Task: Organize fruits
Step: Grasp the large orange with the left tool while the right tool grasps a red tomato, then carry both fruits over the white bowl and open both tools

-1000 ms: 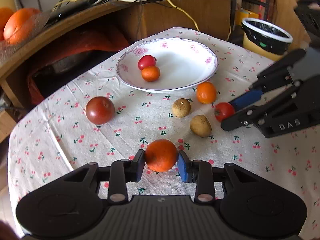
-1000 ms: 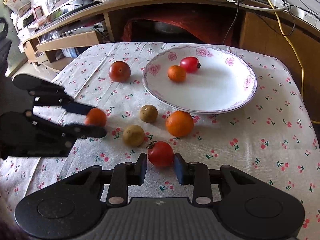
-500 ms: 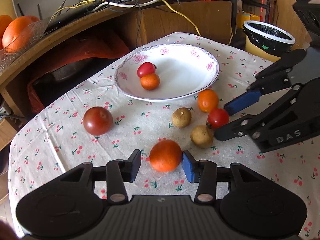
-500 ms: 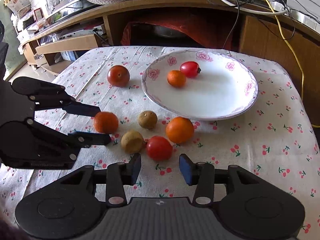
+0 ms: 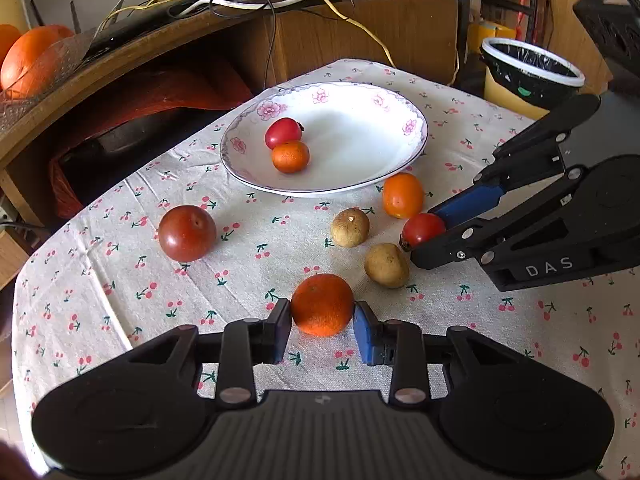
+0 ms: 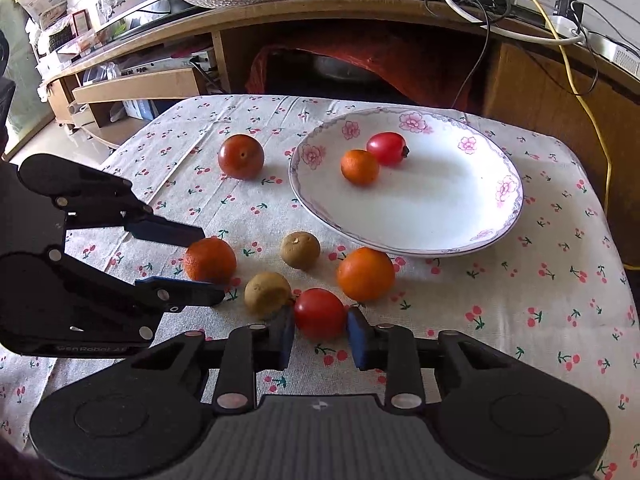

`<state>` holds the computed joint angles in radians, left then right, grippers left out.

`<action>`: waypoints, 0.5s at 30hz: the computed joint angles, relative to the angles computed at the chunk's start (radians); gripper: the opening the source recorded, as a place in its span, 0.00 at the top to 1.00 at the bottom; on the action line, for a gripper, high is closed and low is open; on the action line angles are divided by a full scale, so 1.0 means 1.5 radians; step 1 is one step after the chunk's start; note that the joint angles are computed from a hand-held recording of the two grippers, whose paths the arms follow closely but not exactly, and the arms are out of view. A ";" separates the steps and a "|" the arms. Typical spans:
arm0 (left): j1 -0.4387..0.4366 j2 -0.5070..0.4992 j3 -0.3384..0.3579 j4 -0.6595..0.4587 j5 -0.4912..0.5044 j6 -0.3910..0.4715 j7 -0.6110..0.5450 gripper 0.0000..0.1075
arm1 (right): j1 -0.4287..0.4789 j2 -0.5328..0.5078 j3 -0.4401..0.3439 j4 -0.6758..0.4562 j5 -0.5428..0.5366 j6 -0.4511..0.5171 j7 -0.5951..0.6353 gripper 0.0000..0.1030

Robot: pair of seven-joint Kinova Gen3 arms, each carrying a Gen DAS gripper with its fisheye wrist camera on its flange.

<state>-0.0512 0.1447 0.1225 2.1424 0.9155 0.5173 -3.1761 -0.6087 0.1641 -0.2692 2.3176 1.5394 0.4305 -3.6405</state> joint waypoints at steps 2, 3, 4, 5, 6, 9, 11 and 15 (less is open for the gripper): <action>0.001 0.001 -0.002 -0.004 -0.007 0.005 0.012 0.61 | 0.001 -0.002 0.001 -0.002 -0.011 -0.004 0.011 0.77; 0.002 0.001 -0.002 -0.005 -0.011 0.006 0.016 0.61 | 0.000 -0.005 0.002 -0.001 -0.010 -0.004 0.007 0.77; 0.001 0.000 -0.001 -0.005 -0.010 0.006 0.015 0.61 | 0.000 -0.007 0.002 -0.001 -0.008 -0.004 0.005 0.77; 0.001 -0.001 -0.001 -0.005 -0.007 0.007 0.012 0.61 | -0.002 -0.010 0.001 0.000 -0.008 -0.001 0.004 0.77; 0.000 -0.002 -0.001 -0.007 -0.006 0.012 0.012 0.61 | -0.002 -0.012 0.001 0.001 -0.005 0.001 0.000 0.77; -0.002 -0.009 -0.001 -0.010 0.015 0.020 -0.002 0.61 | -0.001 -0.022 0.000 0.004 -0.002 -0.002 -0.007 0.77; -0.002 -0.012 -0.003 -0.015 0.031 0.028 -0.009 0.61 | 0.000 -0.027 -0.001 0.006 0.005 -0.001 -0.016 0.77; 0.008 -0.013 -0.004 -0.023 0.060 0.020 -0.015 0.61 | 0.001 -0.032 -0.003 0.004 0.017 0.014 -0.032 0.77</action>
<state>-0.0391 0.1249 0.1169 2.1075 1.0062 0.5476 -3.1987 -0.6066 0.1153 -0.2734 2.3242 1.5646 0.4516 -3.6878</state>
